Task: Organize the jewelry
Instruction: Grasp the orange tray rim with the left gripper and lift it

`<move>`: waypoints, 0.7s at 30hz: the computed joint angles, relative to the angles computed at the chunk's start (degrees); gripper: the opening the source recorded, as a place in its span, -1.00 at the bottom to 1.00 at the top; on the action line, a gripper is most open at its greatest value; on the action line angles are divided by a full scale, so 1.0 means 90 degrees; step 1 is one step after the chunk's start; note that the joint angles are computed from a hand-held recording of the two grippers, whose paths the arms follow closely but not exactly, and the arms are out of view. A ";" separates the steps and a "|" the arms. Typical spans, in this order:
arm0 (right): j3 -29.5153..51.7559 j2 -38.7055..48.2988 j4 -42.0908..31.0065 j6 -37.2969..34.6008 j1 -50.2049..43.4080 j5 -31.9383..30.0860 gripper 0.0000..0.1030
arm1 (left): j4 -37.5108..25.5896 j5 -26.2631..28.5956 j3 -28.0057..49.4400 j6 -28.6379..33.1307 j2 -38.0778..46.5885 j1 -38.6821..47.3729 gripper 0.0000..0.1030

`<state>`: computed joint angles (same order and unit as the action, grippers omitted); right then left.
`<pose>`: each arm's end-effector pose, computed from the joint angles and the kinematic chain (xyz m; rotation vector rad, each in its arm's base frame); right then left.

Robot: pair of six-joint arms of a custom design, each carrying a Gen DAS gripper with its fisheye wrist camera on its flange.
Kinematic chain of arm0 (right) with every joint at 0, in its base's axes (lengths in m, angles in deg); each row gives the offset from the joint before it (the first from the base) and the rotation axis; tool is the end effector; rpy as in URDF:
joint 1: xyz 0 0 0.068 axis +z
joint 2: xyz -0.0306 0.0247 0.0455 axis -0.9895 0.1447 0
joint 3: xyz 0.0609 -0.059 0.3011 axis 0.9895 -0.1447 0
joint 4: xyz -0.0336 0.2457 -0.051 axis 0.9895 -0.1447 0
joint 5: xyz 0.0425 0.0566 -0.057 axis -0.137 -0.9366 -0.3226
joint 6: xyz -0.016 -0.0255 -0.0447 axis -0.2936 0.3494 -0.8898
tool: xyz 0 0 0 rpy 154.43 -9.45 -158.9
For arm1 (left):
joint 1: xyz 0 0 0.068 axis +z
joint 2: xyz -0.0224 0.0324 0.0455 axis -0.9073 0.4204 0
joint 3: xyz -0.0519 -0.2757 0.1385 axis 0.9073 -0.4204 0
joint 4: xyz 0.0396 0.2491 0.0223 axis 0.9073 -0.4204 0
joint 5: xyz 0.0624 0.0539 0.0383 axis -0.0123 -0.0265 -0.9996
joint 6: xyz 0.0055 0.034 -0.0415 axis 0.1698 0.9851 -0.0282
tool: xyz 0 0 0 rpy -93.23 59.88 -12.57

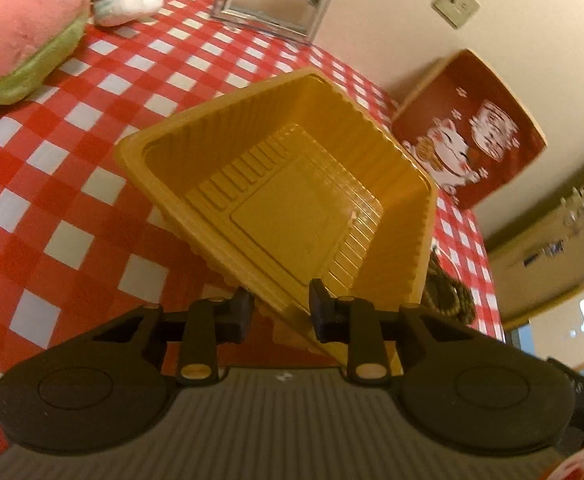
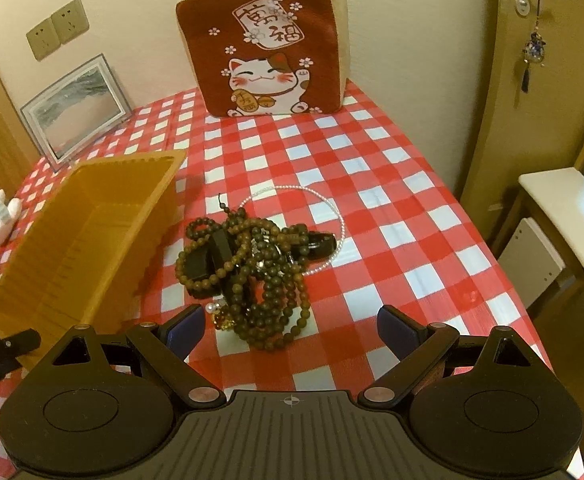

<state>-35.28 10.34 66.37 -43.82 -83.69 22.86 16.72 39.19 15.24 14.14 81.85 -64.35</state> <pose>0.2250 -0.0097 0.1282 0.5371 2.3921 0.0934 0.3017 -0.0104 0.1050 -0.1861 2.4607 -0.6370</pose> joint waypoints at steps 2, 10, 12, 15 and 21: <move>-0.0051 0.0001 -0.0001 0.0060 -0.0003 0.0014 0.80 | -0.0242 0.0007 0.0011 0.0301 -0.0105 0.0078 -0.06; -0.0178 0.0115 0.0071 -0.0070 -0.0273 -0.0199 0.80 | -0.0102 -0.0346 0.0503 0.1677 0.0198 0.0958 0.09; -0.0160 0.0197 0.0115 -0.0178 -0.0384 -0.0269 0.80 | -0.0005 -0.0296 0.0772 0.1775 0.0525 0.1102 0.10; -0.0106 0.0316 0.0164 -0.0334 -0.0578 -0.0401 0.80 | 0.0236 -0.0200 0.0979 0.1853 0.0900 0.1150 0.09; -0.0049 0.0546 0.0301 -0.0578 -0.0738 -0.0491 0.80 | 0.1249 -0.0537 0.0822 0.1414 0.1334 0.0832 -0.35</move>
<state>-35.71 15.25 69.07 -49.03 -90.33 18.44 27.96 34.35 22.64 26.87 93.86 -56.86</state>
